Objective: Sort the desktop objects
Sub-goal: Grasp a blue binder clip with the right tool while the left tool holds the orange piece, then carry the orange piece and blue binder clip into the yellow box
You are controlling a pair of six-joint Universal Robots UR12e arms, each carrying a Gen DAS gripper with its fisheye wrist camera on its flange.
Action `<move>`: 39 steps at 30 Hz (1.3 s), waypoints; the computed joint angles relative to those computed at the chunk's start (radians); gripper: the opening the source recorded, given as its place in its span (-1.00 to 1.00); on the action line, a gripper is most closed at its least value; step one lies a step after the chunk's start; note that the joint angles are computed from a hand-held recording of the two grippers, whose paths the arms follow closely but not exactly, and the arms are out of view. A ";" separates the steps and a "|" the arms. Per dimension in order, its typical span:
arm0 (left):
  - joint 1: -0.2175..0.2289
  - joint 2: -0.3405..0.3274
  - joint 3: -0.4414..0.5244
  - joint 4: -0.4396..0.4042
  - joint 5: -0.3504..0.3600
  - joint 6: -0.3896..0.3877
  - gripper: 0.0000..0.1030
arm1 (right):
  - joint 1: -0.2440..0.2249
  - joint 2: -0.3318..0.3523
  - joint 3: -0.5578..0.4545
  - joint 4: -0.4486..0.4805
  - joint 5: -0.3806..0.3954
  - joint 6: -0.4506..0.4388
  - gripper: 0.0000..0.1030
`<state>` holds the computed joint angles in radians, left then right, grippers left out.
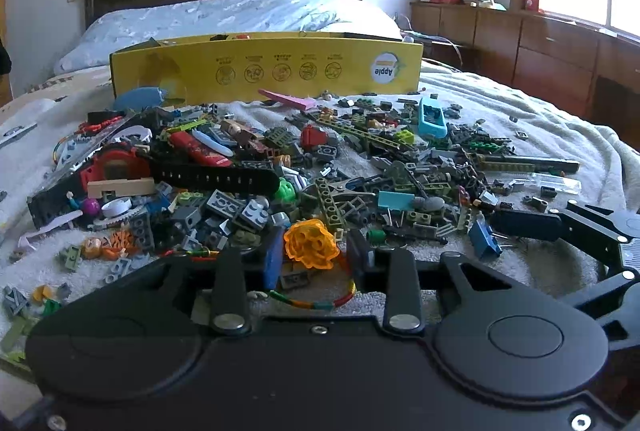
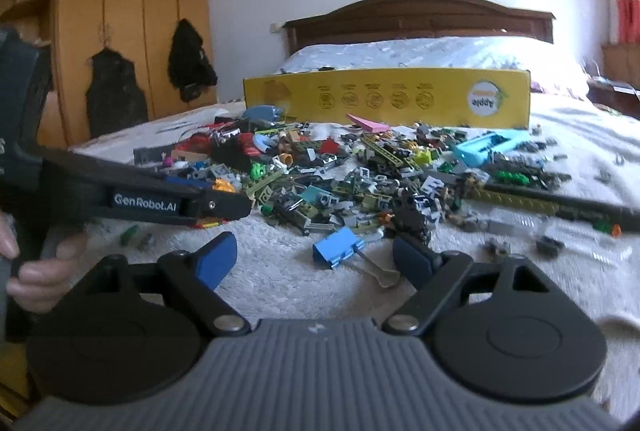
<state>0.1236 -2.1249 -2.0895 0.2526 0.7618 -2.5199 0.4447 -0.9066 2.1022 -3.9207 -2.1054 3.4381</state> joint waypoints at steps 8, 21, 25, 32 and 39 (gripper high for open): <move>0.011 0.006 -0.003 -0.014 -0.025 0.027 -0.55 | 0.019 0.020 -0.012 -0.032 -0.069 -0.056 -0.38; 0.018 0.021 -0.002 0.004 -0.080 0.006 -0.55 | 0.016 0.002 -0.010 -0.068 -0.022 -0.078 -0.38; 0.012 0.010 0.022 0.014 -0.077 -0.030 -0.55 | 0.003 -0.018 -0.012 0.011 -0.017 -0.043 -0.38; -0.018 0.001 0.076 -0.022 -0.005 -0.097 -0.55 | -0.006 -0.027 -0.031 0.023 -0.068 -0.001 -0.38; -0.045 -0.002 0.120 -0.022 0.040 -0.131 -0.55 | -0.028 -0.032 -0.046 0.008 -0.085 0.019 -0.38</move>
<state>0.0782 -2.1272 -1.9699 0.2310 0.8013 -2.6512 0.4169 -0.9385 2.0557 -3.9124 -2.1899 3.4566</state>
